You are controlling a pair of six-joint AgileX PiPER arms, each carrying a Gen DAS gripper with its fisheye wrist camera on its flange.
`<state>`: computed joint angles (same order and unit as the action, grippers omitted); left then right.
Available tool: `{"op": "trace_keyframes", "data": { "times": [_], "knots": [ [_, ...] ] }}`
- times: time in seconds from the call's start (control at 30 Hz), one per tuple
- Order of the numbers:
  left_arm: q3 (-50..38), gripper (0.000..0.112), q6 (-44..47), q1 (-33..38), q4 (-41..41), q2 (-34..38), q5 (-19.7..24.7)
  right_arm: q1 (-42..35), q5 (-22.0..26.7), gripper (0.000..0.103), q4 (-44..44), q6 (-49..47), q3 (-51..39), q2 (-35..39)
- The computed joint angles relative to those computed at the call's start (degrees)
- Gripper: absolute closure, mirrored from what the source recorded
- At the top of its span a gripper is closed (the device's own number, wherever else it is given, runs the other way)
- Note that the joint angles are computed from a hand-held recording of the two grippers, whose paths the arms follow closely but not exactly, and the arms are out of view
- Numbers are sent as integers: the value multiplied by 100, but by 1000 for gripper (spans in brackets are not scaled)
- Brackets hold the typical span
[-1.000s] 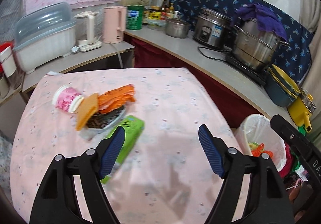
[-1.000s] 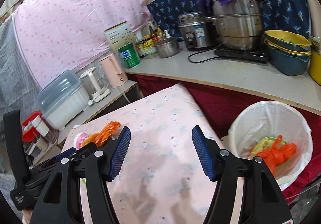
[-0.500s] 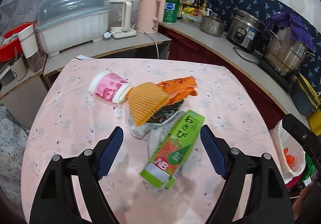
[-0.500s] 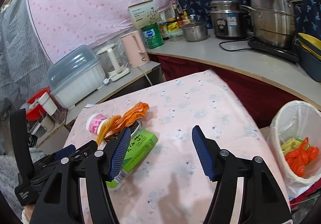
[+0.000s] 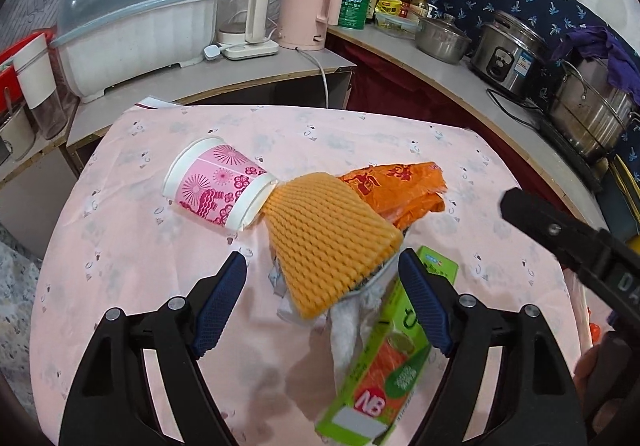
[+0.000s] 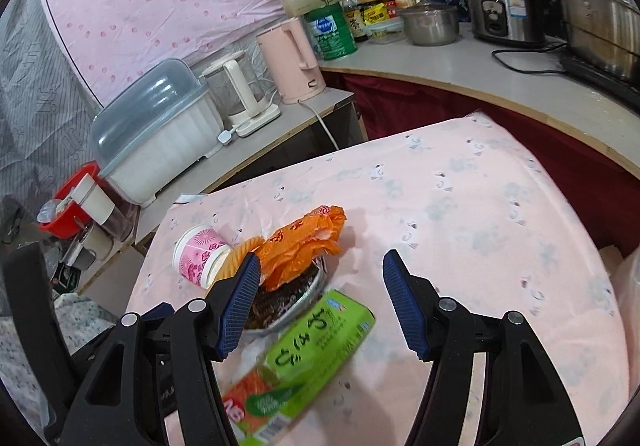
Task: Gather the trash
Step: 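Grasp the orange foam net with the left tool while the right tool grasps the orange printed bag, then carry the foam net and orange printed bag over the bin with both tools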
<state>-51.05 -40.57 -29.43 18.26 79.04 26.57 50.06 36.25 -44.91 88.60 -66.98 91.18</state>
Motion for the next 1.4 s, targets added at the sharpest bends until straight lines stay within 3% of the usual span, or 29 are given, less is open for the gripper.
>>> {"op": "trace_keyframes", "data": {
  "times": [0.13, 0.2, 0.37, 0.4, 0.47, 0.6, 0.8, 0.97, 1.23, 1.4],
  "knots": [
    [-143, 63, 1092, 296, -928, 304, -202, -378, -366, 41, 509, -538, -400, 549],
    [-210, 83, 1925, 482, -1697, 450, -229, -538, -550, 41, 768, -796, -566, 791],
    [-202, 103, 2836, 727, -2603, 519, -332, -805, -804, 44, 1429, -1468, -973, 1283],
    [-190, 103, 2933, 762, -2716, 504, -339, -814, -832, 48, 1464, -1520, -1015, 1337],
    [-172, 104, 2986, 797, -2776, 459, -351, -846, -874, 76, 1691, -1804, -1076, 1406],
    [-182, 105, 2850, 801, -2657, 305, -293, -773, -982, 88, 1250, -1360, -908, 1214],
    [-297, 105, 2304, 619, -2198, -132, -46, -553, -578, 89, 359, -626, -676, 512],
    [-503, 105, 1305, 24, -1281, -539, 295, -220, 48, 89, -253, -154, -438, -202],
    [-1017, 105, -594, -1597, 454, -788, 1064, 491, 1199, 89, -850, 444, 226, -1534],
    [-1535, 105, -1510, -2700, 1331, -613, 1638, 1092, 2169, 89, -1165, 770, 596, -2400]
  ]
}}
